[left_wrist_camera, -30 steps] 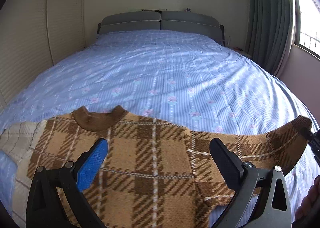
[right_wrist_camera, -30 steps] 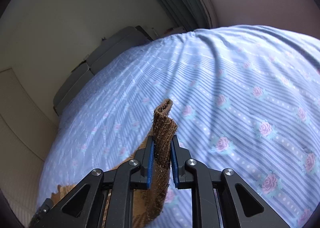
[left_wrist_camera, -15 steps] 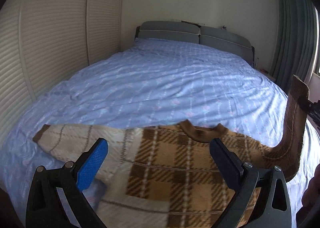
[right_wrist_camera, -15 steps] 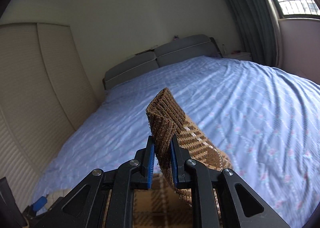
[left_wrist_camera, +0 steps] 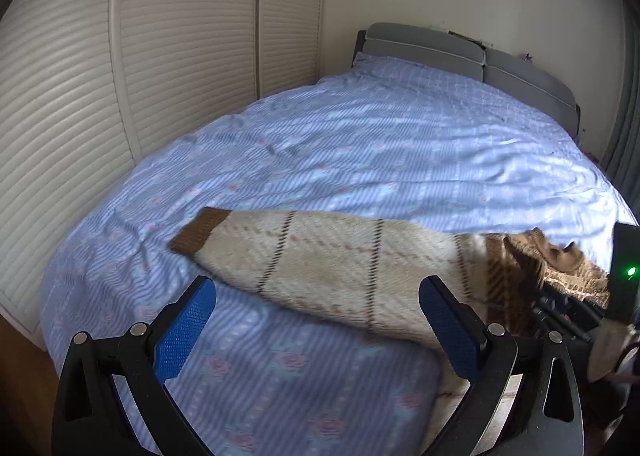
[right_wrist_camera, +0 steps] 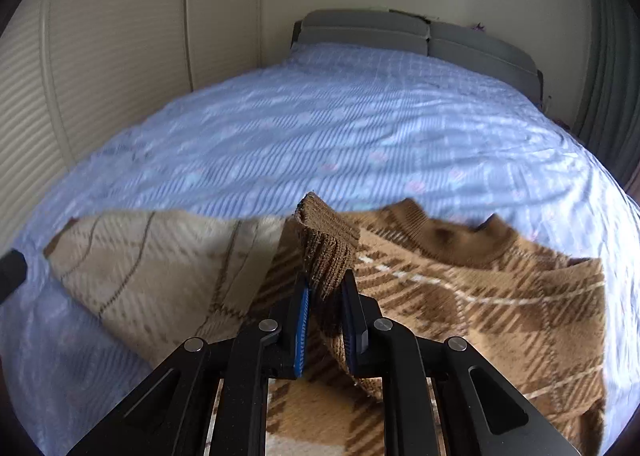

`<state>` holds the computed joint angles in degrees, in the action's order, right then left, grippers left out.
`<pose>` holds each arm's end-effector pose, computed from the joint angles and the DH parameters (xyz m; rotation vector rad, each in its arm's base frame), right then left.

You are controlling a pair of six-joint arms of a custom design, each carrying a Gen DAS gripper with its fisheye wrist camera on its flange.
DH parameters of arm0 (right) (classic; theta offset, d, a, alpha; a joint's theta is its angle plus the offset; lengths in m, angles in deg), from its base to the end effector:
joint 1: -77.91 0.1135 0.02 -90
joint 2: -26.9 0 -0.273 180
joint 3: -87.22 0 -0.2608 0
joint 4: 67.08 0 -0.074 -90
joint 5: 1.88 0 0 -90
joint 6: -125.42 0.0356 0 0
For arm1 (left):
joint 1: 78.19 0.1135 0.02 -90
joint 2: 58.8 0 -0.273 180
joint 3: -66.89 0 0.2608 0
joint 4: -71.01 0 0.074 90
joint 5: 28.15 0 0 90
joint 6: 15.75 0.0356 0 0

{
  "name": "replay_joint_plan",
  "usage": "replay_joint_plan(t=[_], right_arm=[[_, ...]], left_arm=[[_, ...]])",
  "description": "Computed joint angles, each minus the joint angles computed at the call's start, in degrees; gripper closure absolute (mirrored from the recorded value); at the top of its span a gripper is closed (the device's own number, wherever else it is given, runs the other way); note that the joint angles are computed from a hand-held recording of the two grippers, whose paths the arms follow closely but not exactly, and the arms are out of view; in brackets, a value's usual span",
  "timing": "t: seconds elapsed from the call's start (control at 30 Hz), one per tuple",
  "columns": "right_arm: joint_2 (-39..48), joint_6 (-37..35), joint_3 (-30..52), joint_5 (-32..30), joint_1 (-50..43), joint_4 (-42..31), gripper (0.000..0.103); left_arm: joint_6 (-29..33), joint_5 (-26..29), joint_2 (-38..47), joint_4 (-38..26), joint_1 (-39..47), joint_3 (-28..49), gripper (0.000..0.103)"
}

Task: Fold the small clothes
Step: 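Lift the brown sleeve with the right tool and fold it across the sweater body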

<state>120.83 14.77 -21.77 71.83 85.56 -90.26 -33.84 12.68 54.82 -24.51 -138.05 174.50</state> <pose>0.3494 0.0570 0.2063 -0.7034 2.2377 0.2262 0.2087 -0.3059 0.2410 -0.8378 2.1302 0.3394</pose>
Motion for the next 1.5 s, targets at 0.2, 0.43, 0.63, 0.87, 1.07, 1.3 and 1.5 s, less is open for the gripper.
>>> replay_joint_plan(t=[0.2, 0.43, 0.63, 0.87, 1.07, 1.3, 1.5], right_arm=[[-0.35, -1.64, -1.11, -4.29, -0.52, -4.48, 0.065], [-7.39, -1.13, -4.27, -15.91, -11.62, -5.47, 0.058], [-6.48, -7.24, -3.53, -12.98, -25.64, -0.56, 0.050], [6.16, -7.70, 8.29, -8.48, -33.55, -1.14, 0.049], [13.18, -7.58, 13.53, -5.51, -34.84, -2.44, 0.049], [13.00, -5.17, 10.35, -1.50, -35.27, 1.91, 0.033], [4.71, -3.21, 1.09, -0.23, -33.88, 7.20, 0.033]], left_arm=[[2.81, 0.63, -2.19, 4.60, 0.47, -4.07, 0.000], [11.40, -1.41, -0.38, 13.16, 0.25, -2.41, 0.000], [21.58, -0.54, 7.19, 19.54, 1.45, 7.17, 0.000], [33.31, 1.76, 21.78, 17.80, 4.17, 28.47, 0.000], [33.23, 5.82, 30.09, 11.00, 6.22, 39.05, 0.000], [25.28, 7.00, 27.22, 12.49, 6.58, 29.23, 0.000], [19.02, 6.30, 24.90, 9.61, 5.82, 24.88, 0.000]])
